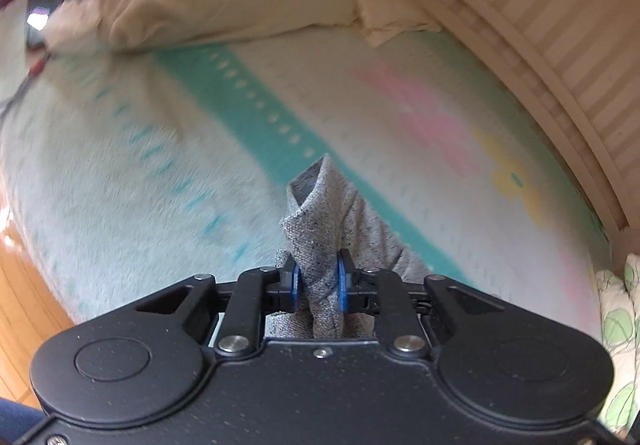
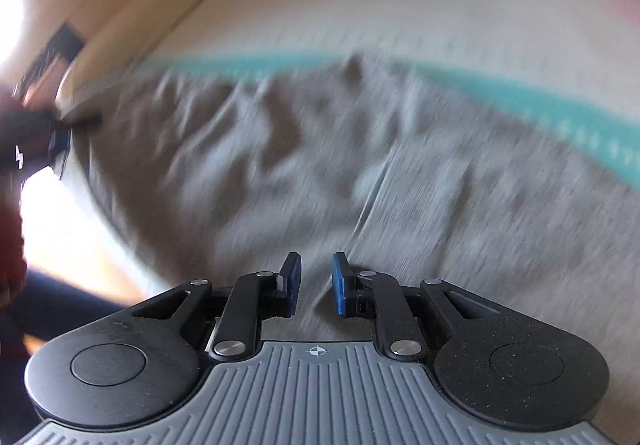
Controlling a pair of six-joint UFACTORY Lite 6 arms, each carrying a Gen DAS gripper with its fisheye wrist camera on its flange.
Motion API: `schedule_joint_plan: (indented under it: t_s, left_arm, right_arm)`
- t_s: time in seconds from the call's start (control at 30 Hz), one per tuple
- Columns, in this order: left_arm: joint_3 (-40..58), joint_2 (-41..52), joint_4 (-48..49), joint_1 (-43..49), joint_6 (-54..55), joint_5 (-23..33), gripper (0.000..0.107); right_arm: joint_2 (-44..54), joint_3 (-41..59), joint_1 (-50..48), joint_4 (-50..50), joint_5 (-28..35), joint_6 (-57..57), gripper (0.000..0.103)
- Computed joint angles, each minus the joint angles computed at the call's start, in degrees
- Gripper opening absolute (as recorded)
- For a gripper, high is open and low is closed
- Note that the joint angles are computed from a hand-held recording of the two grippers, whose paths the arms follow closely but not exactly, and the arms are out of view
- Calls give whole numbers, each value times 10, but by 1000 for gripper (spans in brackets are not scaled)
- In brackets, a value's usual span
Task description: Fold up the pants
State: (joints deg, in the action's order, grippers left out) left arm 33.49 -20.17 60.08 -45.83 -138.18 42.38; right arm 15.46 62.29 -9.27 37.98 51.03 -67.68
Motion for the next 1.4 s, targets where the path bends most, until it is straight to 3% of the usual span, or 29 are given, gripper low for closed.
schedule_joint_plan:
  t_s: [0.2,0.33,0.5,0.57,0.67,0.87,0.93,1.1,1.33,1.4]
  left_arm:
    - [40,26,12,-33,25,45,21]
    - [48,33,33,-46,26,57,21]
    - [55,25,47,-70,29,75,18]
    - [61,22,50,-73,34,77,17]
    - [73,29,56,-73,47,76,17]
    - [68,53,32,-47,58,53,19]
    - [34,46,17,-8,37,8,22]
    - [-56,19,-12,88,-8,-106,45]
    - [-66,37,-11,33,-83,-82,72]
    - [-78,47,19,41,-129,-133,78]
  right_arm:
    - [27,32,9,1,68,-3,17]
    - [62,90,22,67,25,35,17]
    - [148,164,70,54,-103,136,13]
    - [185,193,67,74,-105,152,7]
    - [196,215,65,92,-85,175,13]
    - [176,196,81,65,-85,144,13]
    - [163,174,89,68,-96,129,13]
    - [163,179,87,76,-69,123,13]
    - [137,159,74,85,-41,100,13]
    - [130,154,72,88,-36,97,13]
